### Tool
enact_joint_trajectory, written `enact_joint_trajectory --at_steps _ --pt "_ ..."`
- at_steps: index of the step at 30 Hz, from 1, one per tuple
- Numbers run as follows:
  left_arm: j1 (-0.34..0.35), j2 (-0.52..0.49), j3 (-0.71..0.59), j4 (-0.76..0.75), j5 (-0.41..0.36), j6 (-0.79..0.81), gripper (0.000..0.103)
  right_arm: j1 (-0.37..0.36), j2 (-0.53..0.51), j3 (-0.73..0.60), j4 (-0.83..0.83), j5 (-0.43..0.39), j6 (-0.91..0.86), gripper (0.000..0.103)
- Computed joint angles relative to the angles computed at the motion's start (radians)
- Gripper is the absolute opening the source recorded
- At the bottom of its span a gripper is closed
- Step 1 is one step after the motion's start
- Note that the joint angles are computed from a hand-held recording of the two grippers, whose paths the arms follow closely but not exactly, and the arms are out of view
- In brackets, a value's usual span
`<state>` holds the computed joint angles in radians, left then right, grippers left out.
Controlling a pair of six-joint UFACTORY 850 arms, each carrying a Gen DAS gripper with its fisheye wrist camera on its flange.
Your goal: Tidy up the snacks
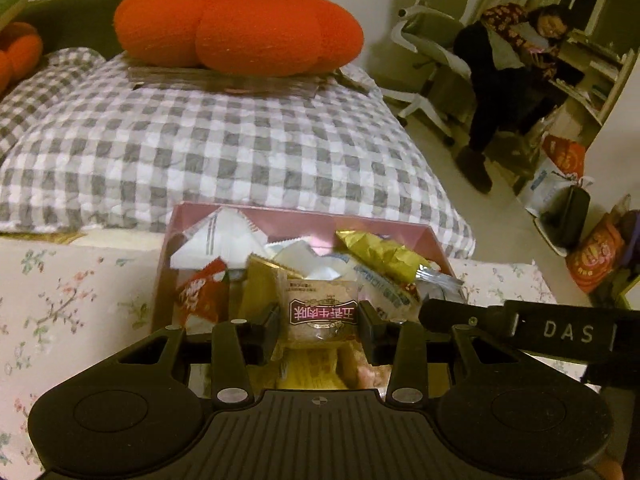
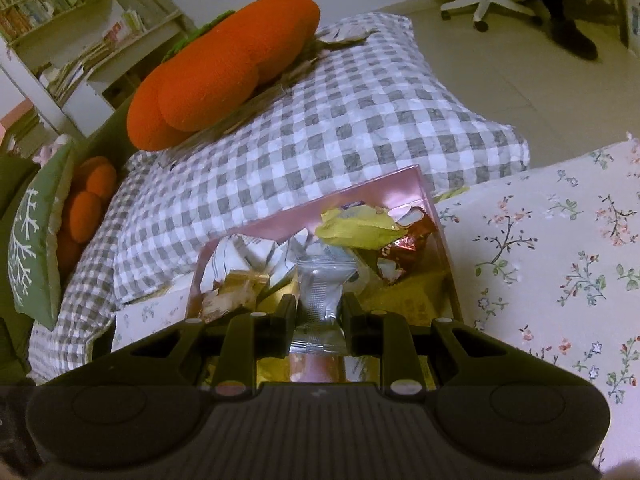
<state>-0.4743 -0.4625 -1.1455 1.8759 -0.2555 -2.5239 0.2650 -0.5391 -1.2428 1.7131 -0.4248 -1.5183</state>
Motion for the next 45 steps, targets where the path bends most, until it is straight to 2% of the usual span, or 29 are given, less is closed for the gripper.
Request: enact_joint_trajectory --at_steps 2,5,12,20,24,29,31,35,38,45 --pt "0.002 -0.006 -0.005 0.028 -0.006 -0.014 0.041 -0.004 -0.002 0.004 0.036 -0.008 -0.026 0.025" --pt "0.007 0.000 0.011 0.140 -0.015 -0.123 0.046 -0.006 0.003 0.013 0.080 -0.007 -0.054 0.029" --pt "0.014 0.031 0.038 0.100 -0.020 -0.105 0.049 0.000 0.015 0.026 0.110 0.016 -0.074 0.030" --pt "-0.003 0.102 0.092 -0.052 -0.053 0.036 0.050 -0.003 0.043 0.056 0.092 0.002 -0.047 0.030" --pt "-0.020 0.138 0.127 -0.221 -0.076 0.199 0.055 0.001 0.066 0.085 0.074 -0.002 -0.034 0.030" --pt "-0.029 0.186 0.187 -0.397 -0.091 0.325 0.057 0.001 0.113 0.146 0.062 -0.013 -0.040 0.031" --pt "-0.040 0.204 0.202 -0.518 -0.112 0.423 0.057 0.002 0.134 0.167 0.063 -0.015 -0.045 0.031" --pt "-0.086 0.249 0.238 -0.649 -0.188 0.524 0.060 0.016 0.187 0.230 0.087 -0.007 -0.098 0.035" --pt "-0.135 0.301 0.281 -0.661 -0.226 0.523 0.062 0.036 0.237 0.295 0.131 0.027 -0.179 0.036" --pt "-0.276 0.382 0.324 -0.698 -0.387 0.533 0.062 0.043 0.373 0.463 0.318 0.049 -0.419 0.038"
